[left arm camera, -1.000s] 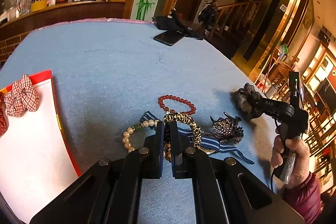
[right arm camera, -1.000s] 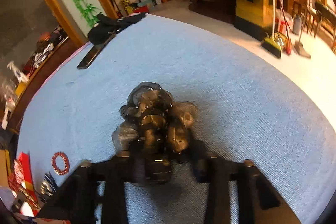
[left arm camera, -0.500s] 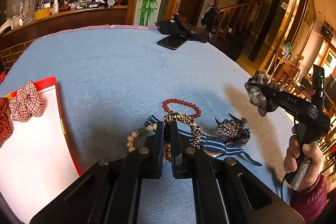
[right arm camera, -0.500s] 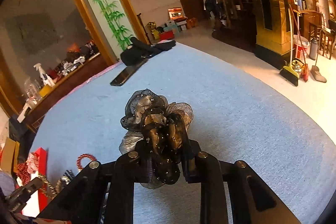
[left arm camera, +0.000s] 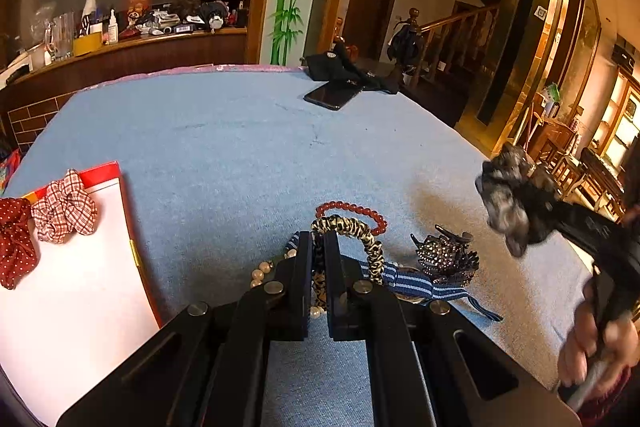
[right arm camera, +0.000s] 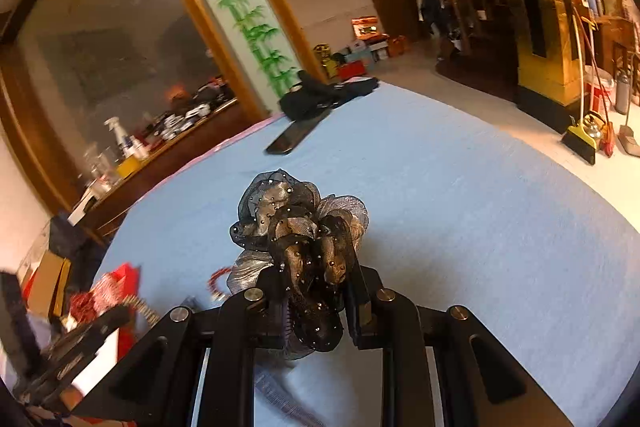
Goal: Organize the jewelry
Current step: 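Carry the leopard bracelet and black scrunchie over to the tray with both tools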
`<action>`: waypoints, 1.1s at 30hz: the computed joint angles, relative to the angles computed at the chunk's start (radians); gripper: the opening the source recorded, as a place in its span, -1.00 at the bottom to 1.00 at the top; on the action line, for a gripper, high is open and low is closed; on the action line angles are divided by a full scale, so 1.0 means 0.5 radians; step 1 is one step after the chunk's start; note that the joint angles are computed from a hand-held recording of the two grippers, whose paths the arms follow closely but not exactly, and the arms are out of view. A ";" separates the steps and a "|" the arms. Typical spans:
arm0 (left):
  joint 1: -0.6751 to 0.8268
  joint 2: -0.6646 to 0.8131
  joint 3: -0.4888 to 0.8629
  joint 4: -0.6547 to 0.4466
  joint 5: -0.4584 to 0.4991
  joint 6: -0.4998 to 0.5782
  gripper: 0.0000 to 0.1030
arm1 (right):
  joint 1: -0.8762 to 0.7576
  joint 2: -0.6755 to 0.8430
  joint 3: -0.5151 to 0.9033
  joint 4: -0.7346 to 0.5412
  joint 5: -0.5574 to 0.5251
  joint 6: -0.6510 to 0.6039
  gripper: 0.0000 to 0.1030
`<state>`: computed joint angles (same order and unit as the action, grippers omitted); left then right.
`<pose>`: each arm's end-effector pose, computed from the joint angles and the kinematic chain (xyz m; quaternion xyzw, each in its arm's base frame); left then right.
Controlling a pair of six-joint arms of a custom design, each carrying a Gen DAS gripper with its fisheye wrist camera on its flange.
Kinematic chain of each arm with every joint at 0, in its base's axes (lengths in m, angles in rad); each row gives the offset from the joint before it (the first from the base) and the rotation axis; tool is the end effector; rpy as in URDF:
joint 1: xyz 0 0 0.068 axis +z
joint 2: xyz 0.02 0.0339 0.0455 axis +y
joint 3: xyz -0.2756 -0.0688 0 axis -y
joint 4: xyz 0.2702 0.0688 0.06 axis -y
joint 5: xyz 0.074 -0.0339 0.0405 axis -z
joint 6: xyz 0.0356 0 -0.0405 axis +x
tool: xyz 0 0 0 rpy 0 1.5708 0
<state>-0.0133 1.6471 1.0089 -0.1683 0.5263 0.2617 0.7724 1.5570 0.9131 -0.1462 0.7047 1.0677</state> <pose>0.3660 -0.0228 0.1999 0.2189 0.8742 -0.1949 0.3872 0.2592 0.2204 0.2030 0.2576 0.8392 0.0908 0.4703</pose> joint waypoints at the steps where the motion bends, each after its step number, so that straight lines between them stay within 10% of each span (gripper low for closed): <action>1: -0.006 -0.019 -0.021 0.026 -0.015 -0.006 -0.91 | 0.051 0.014 0.032 -0.028 0.022 0.020 -0.57; 16: 0.059 -0.571 -0.483 0.318 -0.245 -0.059 -0.90 | 0.493 0.063 0.347 -0.447 0.182 0.183 -0.54; 33: 0.512 -0.934 -0.651 0.157 -0.053 0.115 -0.89 | 0.692 0.228 0.596 -0.476 0.189 0.070 -0.52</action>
<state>0.2429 1.1800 0.6833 -0.0897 0.4998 0.3193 1.1182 1.6711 1.2113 -0.3840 0.7994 1.1026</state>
